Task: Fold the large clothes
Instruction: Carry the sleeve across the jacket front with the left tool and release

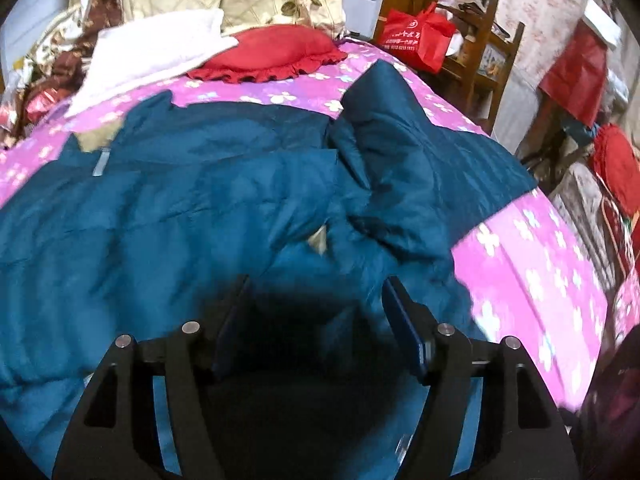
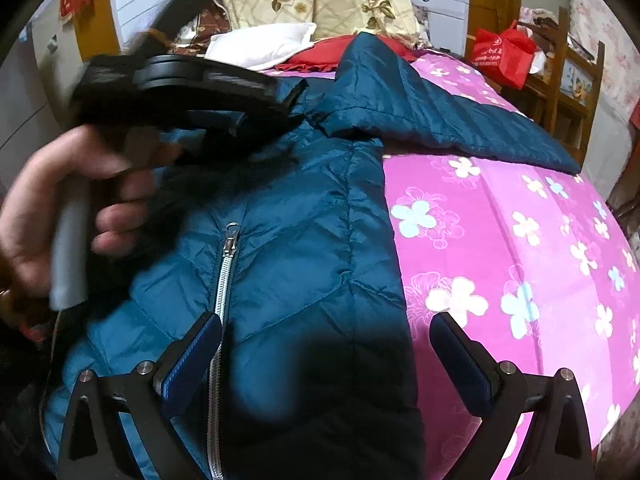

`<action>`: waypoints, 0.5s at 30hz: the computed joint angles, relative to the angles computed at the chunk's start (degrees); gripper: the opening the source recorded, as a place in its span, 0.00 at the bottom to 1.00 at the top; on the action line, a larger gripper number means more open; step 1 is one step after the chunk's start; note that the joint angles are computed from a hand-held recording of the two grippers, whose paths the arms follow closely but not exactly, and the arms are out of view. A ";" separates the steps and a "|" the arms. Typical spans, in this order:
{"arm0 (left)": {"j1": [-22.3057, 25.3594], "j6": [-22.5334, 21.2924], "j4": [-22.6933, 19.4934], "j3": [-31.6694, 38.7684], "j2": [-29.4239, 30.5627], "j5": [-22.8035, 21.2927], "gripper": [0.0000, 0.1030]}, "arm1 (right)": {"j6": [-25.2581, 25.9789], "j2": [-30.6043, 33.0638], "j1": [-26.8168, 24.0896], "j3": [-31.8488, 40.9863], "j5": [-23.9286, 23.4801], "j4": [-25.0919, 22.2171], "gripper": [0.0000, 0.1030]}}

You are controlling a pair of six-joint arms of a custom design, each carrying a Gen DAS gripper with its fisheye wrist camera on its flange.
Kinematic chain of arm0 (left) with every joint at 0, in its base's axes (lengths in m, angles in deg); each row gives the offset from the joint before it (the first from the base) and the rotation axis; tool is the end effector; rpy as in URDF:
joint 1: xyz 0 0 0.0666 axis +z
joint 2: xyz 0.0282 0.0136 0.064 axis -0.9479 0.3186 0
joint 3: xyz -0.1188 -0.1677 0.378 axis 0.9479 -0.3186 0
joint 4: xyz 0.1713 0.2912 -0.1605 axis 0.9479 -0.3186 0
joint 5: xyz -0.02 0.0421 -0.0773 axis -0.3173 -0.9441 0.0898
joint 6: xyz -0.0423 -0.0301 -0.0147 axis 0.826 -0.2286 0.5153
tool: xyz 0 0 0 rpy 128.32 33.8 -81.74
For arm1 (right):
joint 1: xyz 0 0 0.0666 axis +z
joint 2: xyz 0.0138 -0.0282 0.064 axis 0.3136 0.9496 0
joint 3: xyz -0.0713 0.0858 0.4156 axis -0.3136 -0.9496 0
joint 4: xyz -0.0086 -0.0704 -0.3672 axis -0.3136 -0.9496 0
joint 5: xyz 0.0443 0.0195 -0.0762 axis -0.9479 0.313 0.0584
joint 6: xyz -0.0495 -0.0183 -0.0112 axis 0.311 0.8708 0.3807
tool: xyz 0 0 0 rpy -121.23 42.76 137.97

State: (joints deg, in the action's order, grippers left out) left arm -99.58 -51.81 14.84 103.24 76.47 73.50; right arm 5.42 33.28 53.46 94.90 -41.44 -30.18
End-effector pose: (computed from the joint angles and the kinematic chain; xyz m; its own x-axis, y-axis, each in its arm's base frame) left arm 0.6789 -0.3741 0.3287 -0.6514 0.4504 -0.6106 0.6524 0.7434 -0.1475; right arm 0.4591 0.3039 0.2741 -0.7536 0.2513 -0.6074 0.2698 0.9609 0.0628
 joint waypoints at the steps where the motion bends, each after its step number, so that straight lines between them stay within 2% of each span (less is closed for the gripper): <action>1: 0.78 -0.33 2.35 -3.92 -2.40 -0.40 0.65 | -0.31 0.07 0.02 0.12 0.23 -0.30 1.00; 2: 1.87 -0.27 5.37 -8.40 -5.19 -1.61 0.65 | -0.63 0.02 0.02 0.14 0.48 -0.45 1.00; 4: 3.86 0.48 8.76 -13.49 -8.40 -4.28 0.65 | -1.19 -0.33 0.15 -0.15 1.20 0.14 1.00; 7: 8.12 3.50 12.24 -19.29 -12.19 -8.31 0.65 | -1.39 -1.36 0.87 -0.92 4.18 2.15 1.00; 8: 10.12 5.68 12.97 -20.61 -13.09 -11.44 0.65 | -1.04 -1.90 1.53 -1.13 6.54 3.27 1.00; 10: 12.94 8.86 14.83 -22.52 -14.13 -14.09 0.65 | 1.67 -2.13 2.39 -0.30 9.22 5.03 1.00; 12: 15.80 13.71 17.17 -23.84 -14.61 -17.96 0.65 | 5.87 -0.96 2.59 3.55 10.93 3.83 1.00; 15: 18.44 18.90 19.64 -24.68 -14.50 -19.73 0.65 | 9.76 1.95 0.79 11.78 7.67 2.36 1.00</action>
State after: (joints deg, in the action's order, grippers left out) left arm -81.14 -32.91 34.48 78.56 61.97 53.77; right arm 15.18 35.23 54.25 106.68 -33.77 -27.82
